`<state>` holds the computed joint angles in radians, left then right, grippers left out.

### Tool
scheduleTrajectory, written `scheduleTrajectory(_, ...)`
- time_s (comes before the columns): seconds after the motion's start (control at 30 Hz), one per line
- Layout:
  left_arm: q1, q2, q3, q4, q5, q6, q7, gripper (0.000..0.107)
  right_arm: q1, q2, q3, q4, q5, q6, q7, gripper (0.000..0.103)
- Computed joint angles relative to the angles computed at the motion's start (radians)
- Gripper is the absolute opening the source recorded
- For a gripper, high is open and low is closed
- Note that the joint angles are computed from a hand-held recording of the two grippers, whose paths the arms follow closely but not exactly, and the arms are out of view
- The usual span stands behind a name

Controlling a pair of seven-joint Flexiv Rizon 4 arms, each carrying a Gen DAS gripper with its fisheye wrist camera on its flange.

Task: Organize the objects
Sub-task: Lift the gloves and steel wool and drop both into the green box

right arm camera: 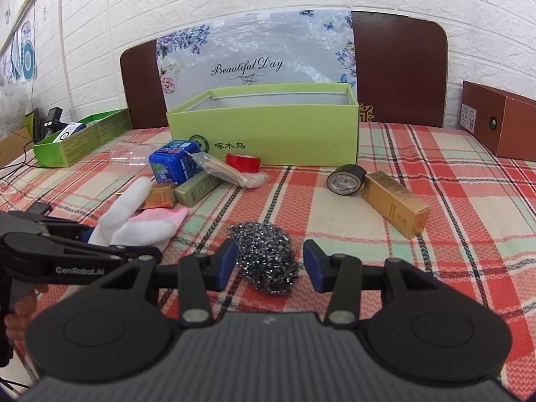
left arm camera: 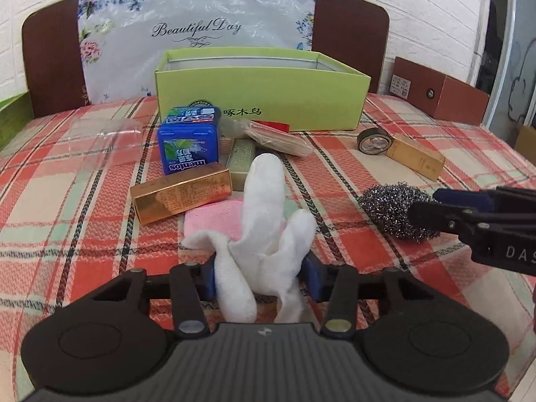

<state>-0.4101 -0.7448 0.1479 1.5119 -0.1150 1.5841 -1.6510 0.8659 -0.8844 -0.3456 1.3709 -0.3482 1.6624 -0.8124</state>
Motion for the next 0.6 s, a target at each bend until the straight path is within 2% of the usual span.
scheduleTrajectory(0.03,0.017,0.005,-0.024,0.004,0.001,-0.001,0.012,0.025,-0.001,-0.001,0.002,-0.003,-0.002,-0.003,-0.002,0.044)
scheduleTrajectory(0.07,0.035,0.012,-0.05,0.012,-0.003,0.001,0.021,0.018,-0.003,-0.002,0.007,-0.008,-0.005,-0.006,-0.005,0.044)
scheduleTrajectory(0.13,0.085,0.029,-0.117,0.039,-0.011,0.008,0.05,0.017,-0.012,-0.005,0.02,-0.018,-0.012,-0.016,-0.01,0.044)
scheduleTrajectory(0.3,0.09,0.03,-0.13,0.057,-0.034,0.032,0.057,0.018,-0.051,-0.021,0.075,-0.061,-0.046,-0.061,-0.031,0.044)
scheduleTrajectory(0.33,0.092,0.029,-0.134,0.059,-0.042,0.036,0.055,0.021,-0.054,-0.024,0.08,-0.066,-0.055,-0.07,-0.033,0.044)
scheduleTrajectory(0.47,0.096,0.031,-0.143,0.063,-0.05,0.038,0.073,0.022,-0.058,-0.033,0.082,-0.072,-0.075,-0.083,-0.019,0.044)
scheduleTrajectory(0.6,0.115,0.046,-0.171,0.078,-0.059,0.028,0.092,0.018,-0.059,-0.027,0.087,-0.057,-0.086,-0.081,-0.008,0.036)
